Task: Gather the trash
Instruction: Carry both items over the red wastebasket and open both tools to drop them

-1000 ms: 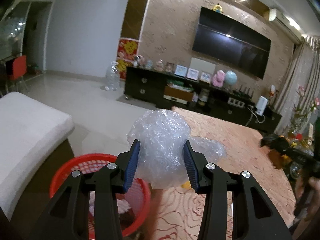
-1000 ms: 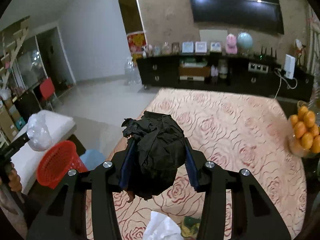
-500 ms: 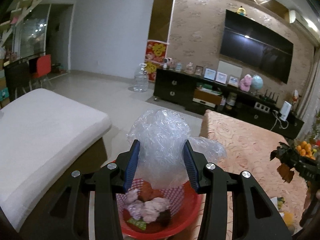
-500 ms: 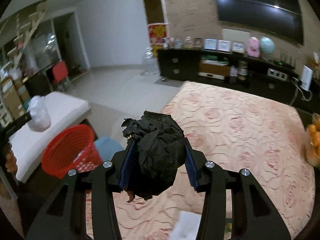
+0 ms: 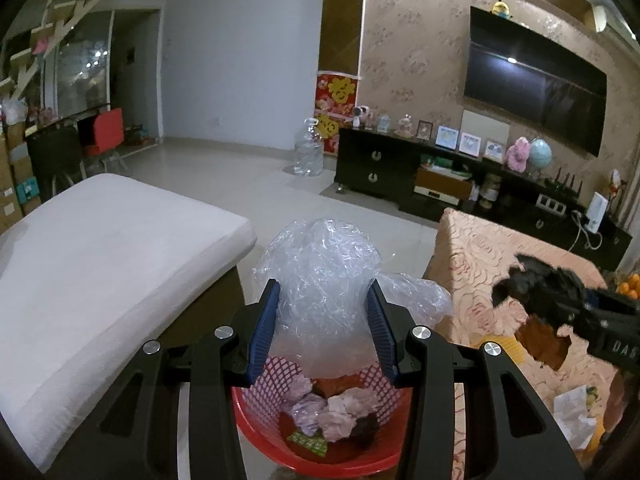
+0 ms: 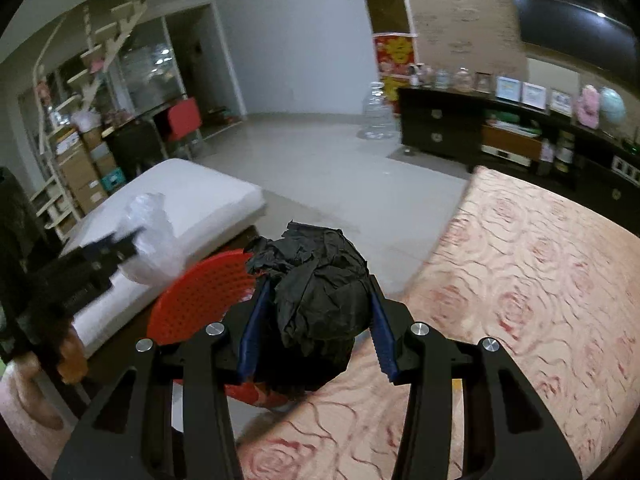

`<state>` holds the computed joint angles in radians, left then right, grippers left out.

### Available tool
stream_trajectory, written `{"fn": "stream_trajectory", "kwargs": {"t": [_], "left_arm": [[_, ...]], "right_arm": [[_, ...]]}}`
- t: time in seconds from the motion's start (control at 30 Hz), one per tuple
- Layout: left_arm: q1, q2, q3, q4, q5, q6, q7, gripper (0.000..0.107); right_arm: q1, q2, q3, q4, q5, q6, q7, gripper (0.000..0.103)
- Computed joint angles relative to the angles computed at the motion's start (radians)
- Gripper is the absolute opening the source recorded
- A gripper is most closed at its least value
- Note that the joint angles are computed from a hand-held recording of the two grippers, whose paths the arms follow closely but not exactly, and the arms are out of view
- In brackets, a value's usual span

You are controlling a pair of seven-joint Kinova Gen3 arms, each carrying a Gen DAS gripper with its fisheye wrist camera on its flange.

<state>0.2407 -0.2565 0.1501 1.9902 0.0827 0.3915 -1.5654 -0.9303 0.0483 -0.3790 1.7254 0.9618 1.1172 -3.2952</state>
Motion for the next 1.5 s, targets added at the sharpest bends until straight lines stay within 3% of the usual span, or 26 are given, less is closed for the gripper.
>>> {"fn": "stream_trajectory", "kwargs": {"t": [0.3,0.57,0.83,1.2,1.33,1.4,1.5], "left_arm": [[-0.086,0.032,0.088,-0.013,-0.117,0.019,0.121,0.042],[-0.079,0.053,0.089,-0.007,-0.193,0.038,0.178,0.042],[-0.030,0.090,0.025,-0.024,-0.143,0.071,0.119,0.042],[-0.015,0.107,0.027,-0.021,-0.134,0.086,0.083,0.042],[-0.002,0.117,0.001,-0.032,-0.082,0.104,0.034,0.046],[-0.008,0.117,-0.004,-0.036,-0.071,0.107,0.026,0.049],[-0.013,0.109,-0.006,-0.028,-0.061,0.097,0.021,0.058]], "right_arm": [[0.021,0.034,0.037,-0.023,0.005,-0.118,0.056,0.045],[0.024,0.066,0.070,-0.033,-0.016,-0.189,0.079,0.045],[0.020,0.095,0.099,-0.036,-0.060,-0.241,0.106,0.045],[0.025,0.116,0.134,-0.029,-0.106,-0.316,0.126,0.047],[0.023,0.124,0.140,-0.032,-0.119,-0.331,0.127,0.056],[0.015,0.126,0.144,-0.033,-0.116,-0.324,0.116,0.066],[0.006,0.123,0.148,-0.028,-0.103,-0.306,0.091,0.068]]}}
